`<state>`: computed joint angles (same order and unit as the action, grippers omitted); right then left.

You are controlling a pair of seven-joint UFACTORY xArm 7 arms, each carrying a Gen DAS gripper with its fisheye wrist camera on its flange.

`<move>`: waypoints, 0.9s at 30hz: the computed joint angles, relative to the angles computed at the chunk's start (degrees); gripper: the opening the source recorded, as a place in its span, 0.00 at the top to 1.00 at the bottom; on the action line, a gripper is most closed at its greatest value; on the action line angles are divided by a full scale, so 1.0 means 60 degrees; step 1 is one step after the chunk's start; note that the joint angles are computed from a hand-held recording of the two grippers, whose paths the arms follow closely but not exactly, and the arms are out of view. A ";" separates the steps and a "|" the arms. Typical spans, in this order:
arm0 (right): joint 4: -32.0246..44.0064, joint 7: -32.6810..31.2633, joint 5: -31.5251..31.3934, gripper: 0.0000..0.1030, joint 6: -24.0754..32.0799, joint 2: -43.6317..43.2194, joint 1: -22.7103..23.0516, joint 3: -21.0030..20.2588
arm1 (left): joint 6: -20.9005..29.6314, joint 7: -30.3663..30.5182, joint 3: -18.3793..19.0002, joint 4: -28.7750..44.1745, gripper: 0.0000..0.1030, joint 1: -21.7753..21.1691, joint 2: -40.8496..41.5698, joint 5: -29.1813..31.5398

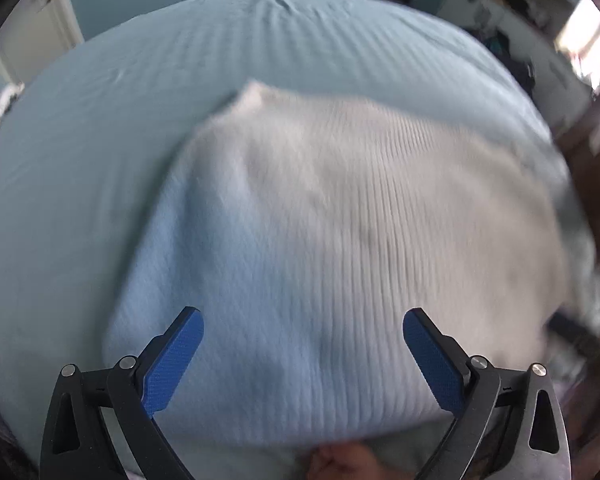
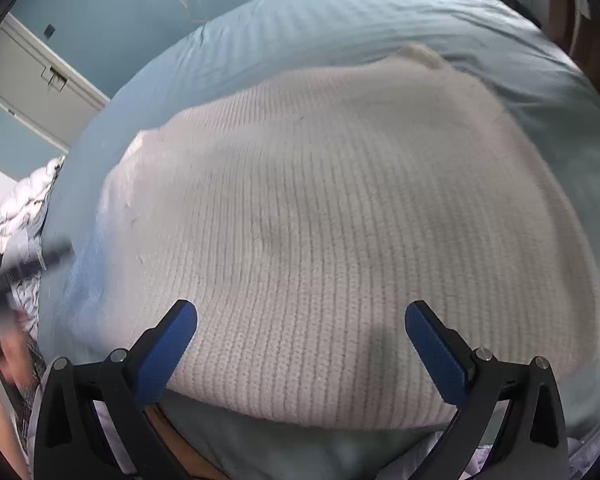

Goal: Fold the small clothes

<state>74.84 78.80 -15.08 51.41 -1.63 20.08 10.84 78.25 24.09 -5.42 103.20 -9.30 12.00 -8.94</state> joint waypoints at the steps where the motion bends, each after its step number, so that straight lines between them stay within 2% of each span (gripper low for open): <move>1: 0.0056 0.0184 -0.0205 0.01 0.0151 -0.0016 0.0030 0.0043 | -0.0427 -0.0015 0.0231 -0.0603 0.01 -0.0433 -0.0190 0.0505; 2: 0.0204 0.0356 -0.0418 0.01 0.0511 0.0023 0.0076 0.0101 | -0.0455 -0.0238 0.0475 -0.1106 0.00 -0.0850 -0.0260 0.1256; 3: 0.0247 0.0392 -0.0477 0.01 0.0846 -0.0006 0.0115 0.0123 | -0.0479 -0.0587 0.0447 -0.1282 0.00 -0.0868 -0.0222 0.1607; 4: 0.0513 0.0366 -0.0501 0.01 0.1452 0.0179 0.0163 0.0159 | -0.0903 -0.0837 0.0083 -0.1647 0.00 -0.0490 -0.0388 0.1558; 5: 0.0790 0.0168 -0.0279 0.01 0.2092 0.0446 0.0202 0.0143 | -0.1173 -0.1036 -0.0014 -0.1725 0.00 -0.0416 -0.0464 0.1515; 6: 0.0967 -0.0160 0.0155 0.01 0.2332 0.0712 0.0177 0.0056 | -0.1044 -0.1212 -0.0019 -0.1689 0.00 -0.0459 -0.0514 0.1751; 8: 0.0644 -0.0570 0.0805 0.01 0.2098 0.0679 0.0155 -0.0063 | -0.0172 -0.1400 -0.0030 -0.1052 0.00 -0.0512 -0.0456 0.1940; 11: 0.0371 -0.0311 0.0633 0.01 0.1863 0.0256 0.0228 -0.0078 | 0.0224 -0.1130 0.0006 -0.0946 0.00 -0.0169 -0.0953 0.1361; 12: -0.0018 -0.0111 0.0694 0.01 0.1463 -0.0114 0.0204 -0.0083 | 0.0249 -0.0982 0.0043 -0.1084 0.00 -0.0067 -0.1187 0.1247; 14: -0.0991 0.0512 0.0861 0.01 0.0597 -0.1000 0.0069 -0.0051 | 0.0135 -0.0656 0.0172 -0.1522 0.00 0.0167 -0.1729 0.1171; 17: -0.2564 0.1811 0.1227 0.01 -0.0506 -0.2474 -0.0296 0.0097 | -0.0667 -0.0274 0.0443 -0.2676 0.00 0.0459 -0.2664 0.1349; 22: -0.4730 0.4303 0.1878 0.01 -0.1467 -0.4758 -0.1033 0.0765 | -0.2363 -0.0152 0.0409 -0.4423 0.00 0.0736 -0.3585 0.1686; 24: -0.5361 0.5291 0.2073 0.01 -0.1693 -0.5548 -0.1338 0.1035 | -0.2564 -0.0106 0.0420 -0.4559 0.00 0.0721 -0.3618 0.1383; 27: -0.6408 0.6638 0.2442 0.01 -0.2126 -0.6742 -0.1657 0.1383 | -0.2084 0.0117 0.0655 -0.3898 0.00 0.0802 -0.3046 0.0376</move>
